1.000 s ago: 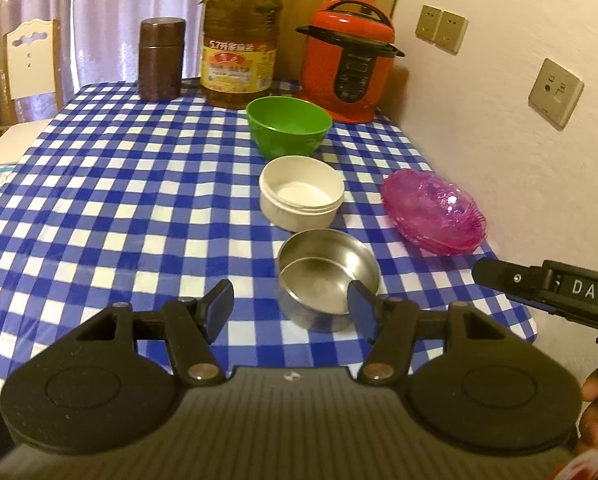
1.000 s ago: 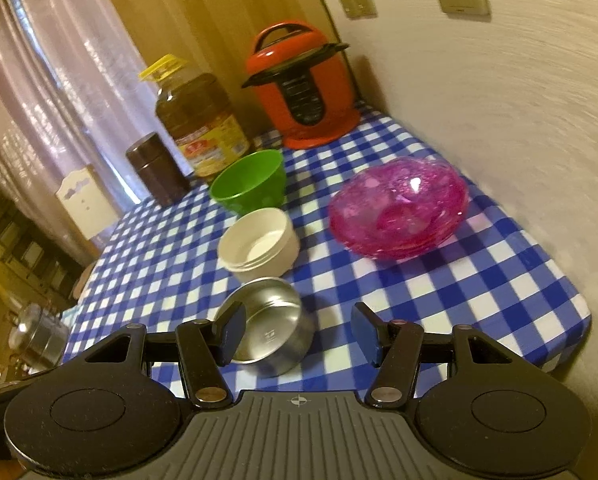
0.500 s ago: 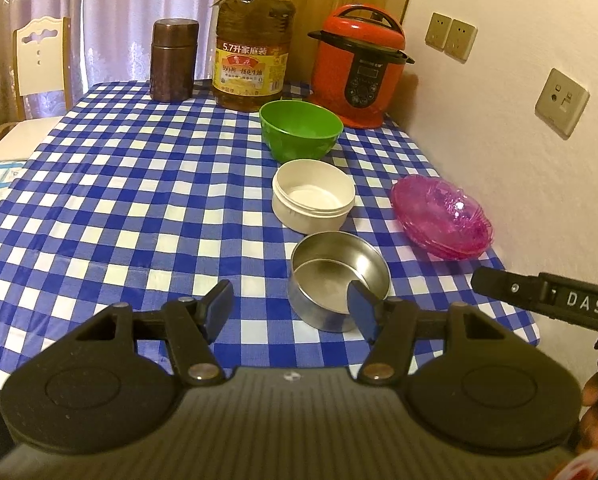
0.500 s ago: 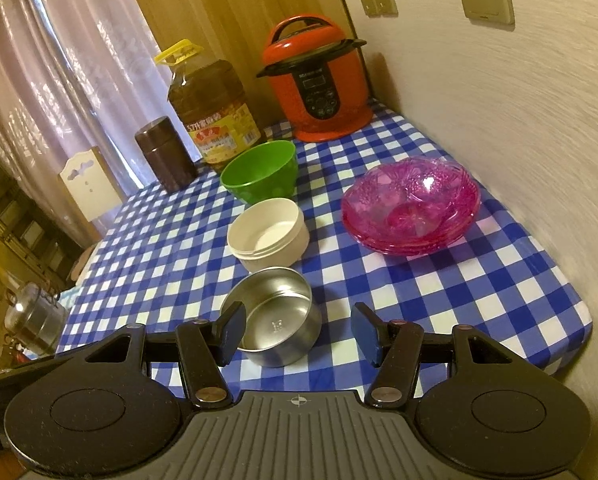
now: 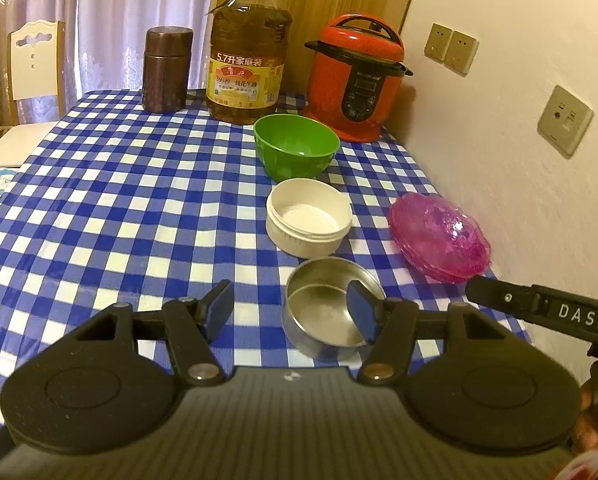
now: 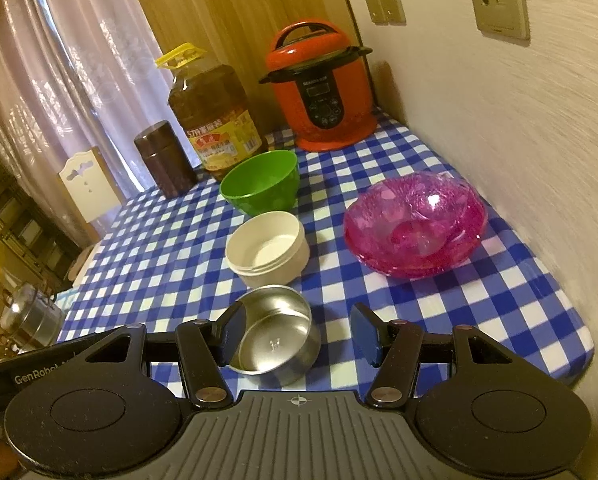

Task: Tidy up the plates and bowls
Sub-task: 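Grasp the cream-white bowl rim with the left tool while the right tool grasps its other side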

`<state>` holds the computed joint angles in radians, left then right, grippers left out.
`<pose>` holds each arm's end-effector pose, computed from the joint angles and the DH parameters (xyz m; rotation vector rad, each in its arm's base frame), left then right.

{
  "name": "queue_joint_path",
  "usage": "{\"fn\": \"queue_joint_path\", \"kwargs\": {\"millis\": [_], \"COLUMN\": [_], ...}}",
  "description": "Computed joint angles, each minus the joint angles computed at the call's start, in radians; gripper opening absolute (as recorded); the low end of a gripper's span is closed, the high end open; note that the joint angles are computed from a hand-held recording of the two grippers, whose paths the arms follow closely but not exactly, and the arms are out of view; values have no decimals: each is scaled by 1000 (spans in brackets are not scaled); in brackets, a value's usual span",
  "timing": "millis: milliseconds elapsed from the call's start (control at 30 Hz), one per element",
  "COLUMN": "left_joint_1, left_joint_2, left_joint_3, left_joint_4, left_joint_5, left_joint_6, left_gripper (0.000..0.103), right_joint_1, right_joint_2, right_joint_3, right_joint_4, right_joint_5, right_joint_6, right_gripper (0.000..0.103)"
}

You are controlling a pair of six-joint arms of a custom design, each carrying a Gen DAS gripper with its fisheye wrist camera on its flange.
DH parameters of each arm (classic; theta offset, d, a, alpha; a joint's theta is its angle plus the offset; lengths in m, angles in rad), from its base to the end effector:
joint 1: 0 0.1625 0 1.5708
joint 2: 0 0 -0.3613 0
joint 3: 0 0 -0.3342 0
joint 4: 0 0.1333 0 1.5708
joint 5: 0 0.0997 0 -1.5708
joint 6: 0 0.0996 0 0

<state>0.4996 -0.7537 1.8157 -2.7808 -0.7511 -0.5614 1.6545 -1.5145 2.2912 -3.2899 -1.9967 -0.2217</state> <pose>-0.3708 -0.4372 0.0654 0.5582 2.4649 -0.9279 0.1245 -0.3816 0.3163 0.1042 -2.4230 1.1893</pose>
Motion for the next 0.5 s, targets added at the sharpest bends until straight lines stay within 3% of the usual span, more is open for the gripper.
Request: {"fn": "queue_joint_path", "kwargs": {"millis": [500], "left_joint_1": [175], "left_joint_2": [181], "left_joint_3": [-290], "left_joint_4": [-25], "left_joint_5": [-56], "left_joint_6": [217], "left_gripper": [54], "right_joint_1": [-87], "right_joint_2": [226], "right_joint_3": [-263], "right_joint_4": [50], "right_joint_5": [64], "right_joint_6": [-69], "right_gripper": [58]}}
